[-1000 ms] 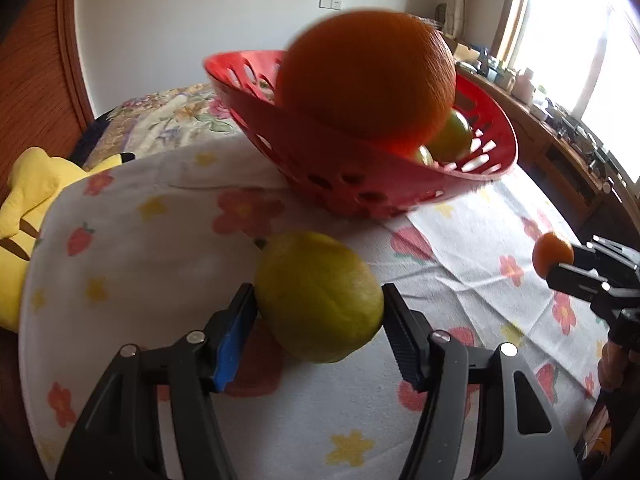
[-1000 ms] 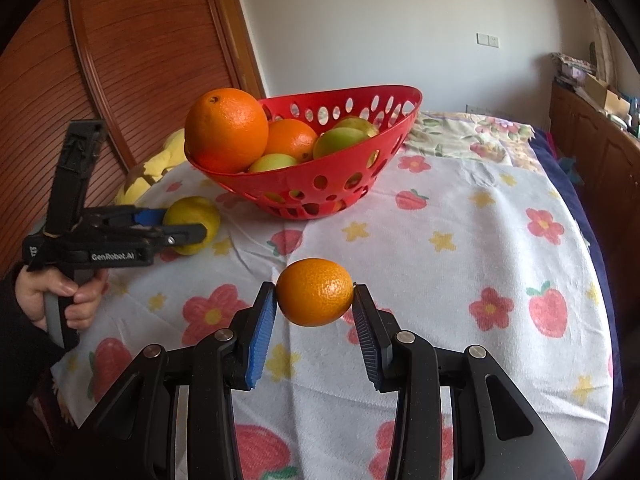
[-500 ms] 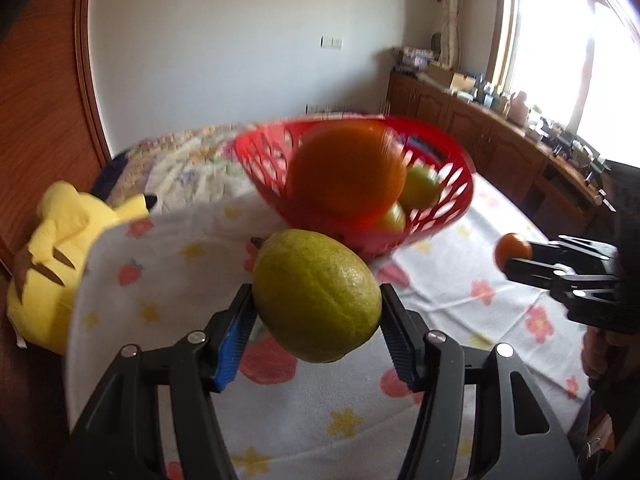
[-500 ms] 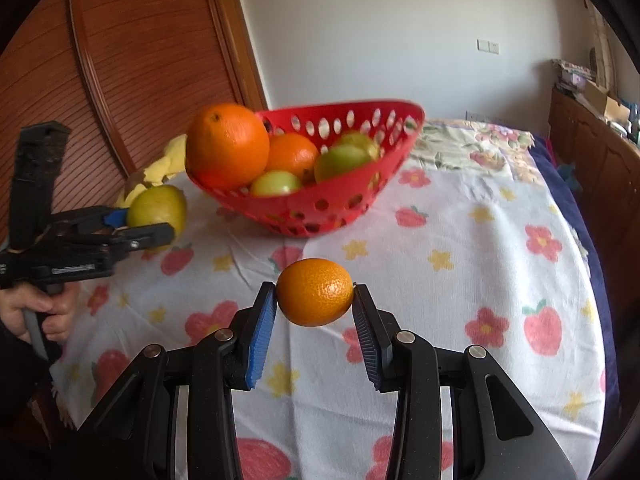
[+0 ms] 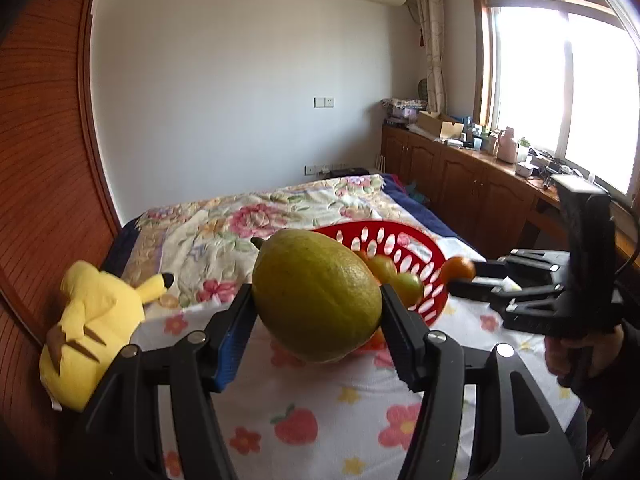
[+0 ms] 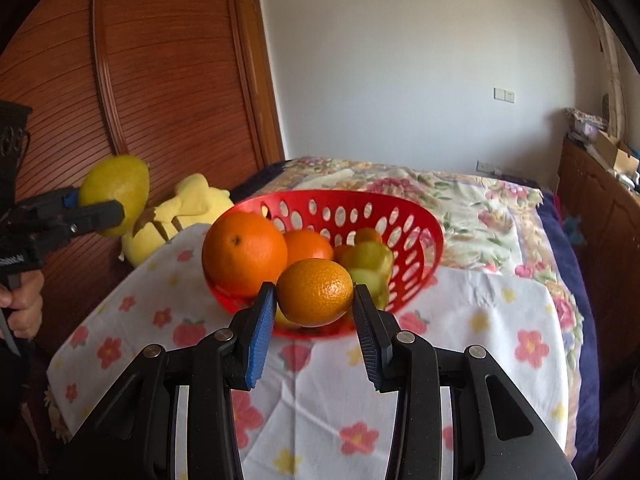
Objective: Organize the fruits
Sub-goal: 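Lower the pear and mandarin into the red basket and open both tools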
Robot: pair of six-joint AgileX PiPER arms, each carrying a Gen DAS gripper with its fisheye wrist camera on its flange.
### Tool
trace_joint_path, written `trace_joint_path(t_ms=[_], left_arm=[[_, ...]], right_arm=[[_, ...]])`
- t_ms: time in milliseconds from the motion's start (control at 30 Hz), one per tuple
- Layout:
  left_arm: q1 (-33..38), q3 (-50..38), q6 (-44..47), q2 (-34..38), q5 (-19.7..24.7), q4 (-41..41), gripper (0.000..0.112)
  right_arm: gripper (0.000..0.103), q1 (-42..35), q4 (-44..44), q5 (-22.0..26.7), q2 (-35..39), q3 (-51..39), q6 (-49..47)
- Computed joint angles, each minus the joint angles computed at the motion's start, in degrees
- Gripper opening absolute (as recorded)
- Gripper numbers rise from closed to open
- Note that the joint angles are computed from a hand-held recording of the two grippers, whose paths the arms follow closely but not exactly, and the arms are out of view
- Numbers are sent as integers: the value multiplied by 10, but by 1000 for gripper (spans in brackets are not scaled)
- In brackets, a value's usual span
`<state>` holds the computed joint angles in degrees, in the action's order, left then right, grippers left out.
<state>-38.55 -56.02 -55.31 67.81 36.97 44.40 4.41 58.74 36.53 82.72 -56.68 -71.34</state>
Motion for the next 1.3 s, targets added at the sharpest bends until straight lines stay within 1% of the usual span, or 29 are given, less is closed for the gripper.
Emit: trace_joint_path(t_ms=[167,300,333,433,500,600,800,967,1100,1233,1300], left_arm=[[49,-50,82,47,-43,-61,60],[93,-101,175,101,-73,-136,60],[95,-113,186,114,-74,-146,60],[116,-152,257,157,-77,-214,60],[119,-172,277,180,-74,-227,60],[130,-203,324,214,-69,-270,60],[126,-255,352,263,-38,-295,60],[115,-317,371,306,11,-305,61],[110,-383,374,354,77,-310,61],[118,-452,418,402,136,-352,61],[115,-491,425,428,172,-348,61]], right_arm=[[39,19,-11,-12,36,-26,10],[39,33,-15,-21,59,-34,12],[39,37,-17,-22,65,-37,15],[39,44,-22,-24,80,-46,17],[39,47,-24,-24,90,-52,19],[39,47,-25,-19,104,-60,19],[42,35,-2,-3,113,-64,6],[43,18,20,4,104,-54,-14],[43,7,26,7,100,-47,-23],[43,-8,32,15,98,-42,-34],[43,-18,38,23,97,-40,-40]])
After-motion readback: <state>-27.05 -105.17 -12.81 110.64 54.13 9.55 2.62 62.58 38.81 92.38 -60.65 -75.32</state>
